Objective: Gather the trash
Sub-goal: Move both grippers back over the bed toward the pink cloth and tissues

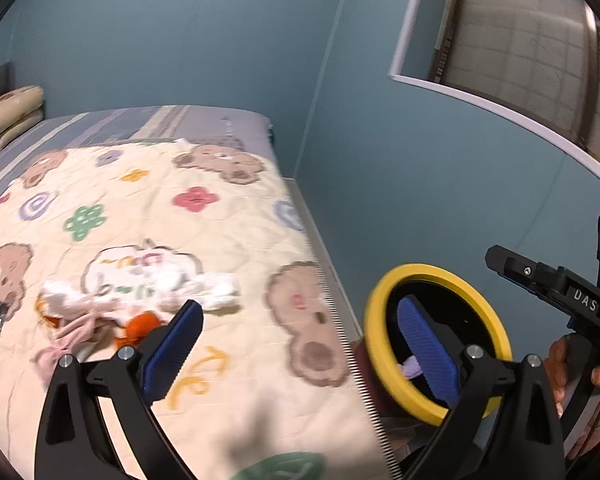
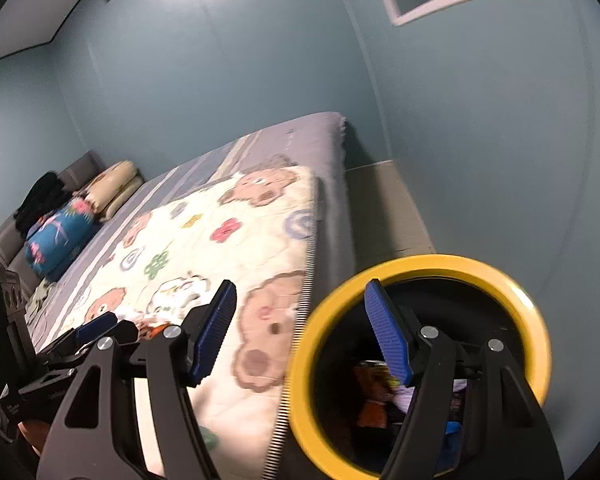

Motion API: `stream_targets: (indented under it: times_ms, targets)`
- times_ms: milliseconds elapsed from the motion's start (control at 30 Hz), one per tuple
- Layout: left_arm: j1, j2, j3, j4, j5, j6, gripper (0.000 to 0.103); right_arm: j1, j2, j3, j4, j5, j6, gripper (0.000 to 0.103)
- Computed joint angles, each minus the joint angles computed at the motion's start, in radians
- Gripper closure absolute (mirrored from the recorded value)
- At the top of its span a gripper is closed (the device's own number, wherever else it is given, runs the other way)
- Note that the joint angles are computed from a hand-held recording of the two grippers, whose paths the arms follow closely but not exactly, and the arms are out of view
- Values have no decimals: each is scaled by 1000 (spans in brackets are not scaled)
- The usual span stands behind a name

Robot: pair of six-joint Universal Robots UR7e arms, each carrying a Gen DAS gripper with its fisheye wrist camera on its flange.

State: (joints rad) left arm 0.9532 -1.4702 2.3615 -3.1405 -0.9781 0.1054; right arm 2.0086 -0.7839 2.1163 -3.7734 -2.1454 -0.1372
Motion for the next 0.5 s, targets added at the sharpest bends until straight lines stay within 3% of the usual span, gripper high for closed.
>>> stream_targets:
  times_ms: [500]
  targets:
    - [204,-125,-39,-9,56,108,8,60,203,-310,300,-15,-13,39]
